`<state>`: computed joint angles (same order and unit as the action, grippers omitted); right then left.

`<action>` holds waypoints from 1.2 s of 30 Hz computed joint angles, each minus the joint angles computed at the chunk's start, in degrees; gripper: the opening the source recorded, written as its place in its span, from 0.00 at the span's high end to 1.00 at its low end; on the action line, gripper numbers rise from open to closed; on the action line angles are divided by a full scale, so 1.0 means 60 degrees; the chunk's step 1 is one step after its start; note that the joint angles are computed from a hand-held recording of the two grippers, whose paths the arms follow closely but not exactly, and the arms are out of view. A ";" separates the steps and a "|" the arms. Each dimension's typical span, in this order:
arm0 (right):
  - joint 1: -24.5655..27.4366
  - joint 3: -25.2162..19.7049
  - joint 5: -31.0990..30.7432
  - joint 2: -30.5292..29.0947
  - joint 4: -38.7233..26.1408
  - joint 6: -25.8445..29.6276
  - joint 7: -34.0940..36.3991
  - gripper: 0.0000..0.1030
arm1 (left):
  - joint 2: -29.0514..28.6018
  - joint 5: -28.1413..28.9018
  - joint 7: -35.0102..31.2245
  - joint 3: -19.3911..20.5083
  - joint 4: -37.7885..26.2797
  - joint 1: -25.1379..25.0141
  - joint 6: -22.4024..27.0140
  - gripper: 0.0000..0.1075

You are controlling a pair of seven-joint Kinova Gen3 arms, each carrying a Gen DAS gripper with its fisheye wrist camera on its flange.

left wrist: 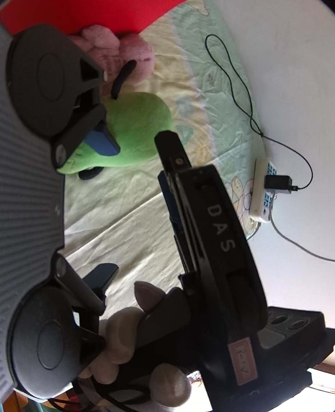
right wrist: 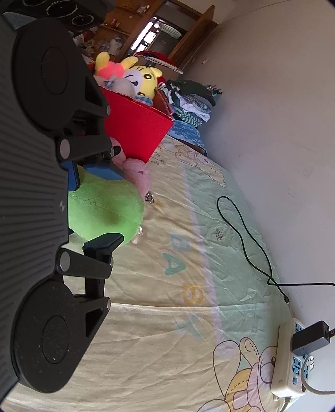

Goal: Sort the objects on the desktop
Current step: 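Close the right gripper around the green plush's body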

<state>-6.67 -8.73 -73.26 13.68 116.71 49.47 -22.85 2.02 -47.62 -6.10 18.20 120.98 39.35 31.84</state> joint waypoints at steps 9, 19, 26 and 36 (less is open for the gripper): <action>0.0558 0.0066 -0.0790 0.0287 0.0182 0.0652 0.0838 0.51 | -0.0075 0.0219 -0.0366 0.0148 -0.0124 0.0502 0.0571 0.19; -0.0618 -0.0243 -0.0424 0.0399 -0.0174 -0.0662 0.0182 0.44 | -0.0541 -0.0249 0.1780 0.0768 0.0128 0.0390 0.2302 0.13; 0.0042 -0.0172 -0.0090 0.0590 0.0023 -0.0380 -0.0383 0.42 | -0.0096 -0.0633 0.1902 0.0313 0.0360 0.0097 0.1101 0.13; 0.1074 0.0519 -0.0202 -0.0016 0.0810 -0.0321 -0.0385 0.49 | 0.0531 -0.1758 0.1269 0.0116 -0.0123 0.0607 -0.0204 0.09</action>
<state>-0.23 -5.62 -74.47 13.58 121.57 47.54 -25.15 5.21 -58.17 1.51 18.90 120.24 42.99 30.61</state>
